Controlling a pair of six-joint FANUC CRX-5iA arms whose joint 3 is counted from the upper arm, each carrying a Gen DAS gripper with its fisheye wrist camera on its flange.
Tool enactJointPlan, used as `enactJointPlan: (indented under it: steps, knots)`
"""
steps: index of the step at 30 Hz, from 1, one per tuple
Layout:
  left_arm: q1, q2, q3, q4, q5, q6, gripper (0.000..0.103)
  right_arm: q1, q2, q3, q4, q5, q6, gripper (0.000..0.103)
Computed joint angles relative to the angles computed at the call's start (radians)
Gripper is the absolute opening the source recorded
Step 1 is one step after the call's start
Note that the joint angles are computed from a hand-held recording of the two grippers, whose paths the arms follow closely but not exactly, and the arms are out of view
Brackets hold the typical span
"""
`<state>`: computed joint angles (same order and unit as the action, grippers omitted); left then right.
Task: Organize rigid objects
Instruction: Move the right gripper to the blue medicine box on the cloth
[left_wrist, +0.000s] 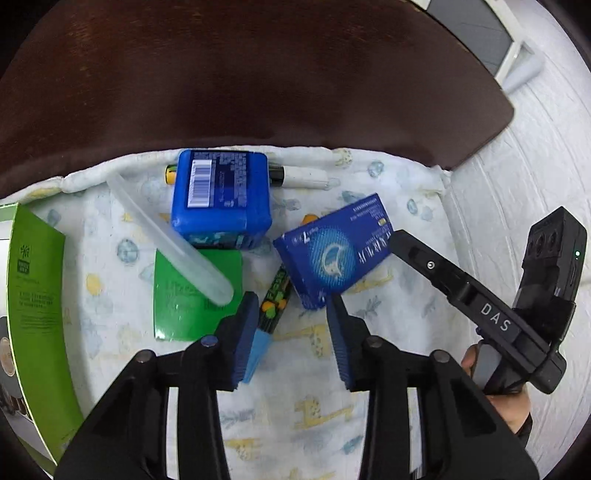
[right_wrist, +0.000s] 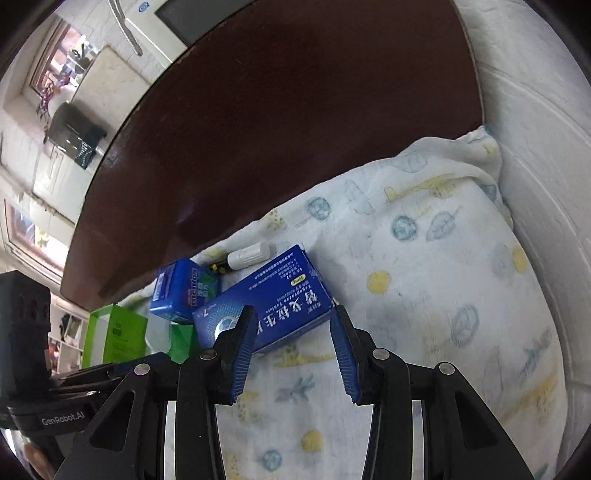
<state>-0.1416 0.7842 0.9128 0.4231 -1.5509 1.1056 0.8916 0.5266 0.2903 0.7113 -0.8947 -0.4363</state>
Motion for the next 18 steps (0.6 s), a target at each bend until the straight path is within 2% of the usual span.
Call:
enactJointPlan:
  steps: [3, 7, 11, 13, 16, 18]
  knots:
    - [-0.016, 0.018, 0.033, -0.028, -0.003, 0.033, 0.035, -0.020, -0.013, -0.050, 0.042, 0.057, -0.047, 0.043]
    - [-0.027, 0.049, 0.076, -0.039, -0.022, 0.067, 0.032, -0.036, -0.009, -0.043, 0.013, 0.063, 0.007, 0.043]
    - [-0.030, 0.056, 0.082, -0.019, -0.013, 0.072, 0.020, -0.056, -0.023, -0.080, 0.002, 0.160, 0.007, 0.043]
    - [-0.034, 0.035, 0.058, -0.037, 0.016, 0.052, 0.019, -0.053, -0.011, -0.053, -0.030, 0.140, 0.033, 0.043]
    - [-0.026, 0.030, 0.047, -0.027, 0.013, 0.027, 0.019, -0.035, -0.005, -0.037, -0.042, 0.111, 0.013, 0.043]
    - [-0.018, 0.007, 0.009, -0.020, 0.015, -0.020, 0.019, -0.009, 0.009, -0.001, -0.060, 0.055, 0.011, 0.043]
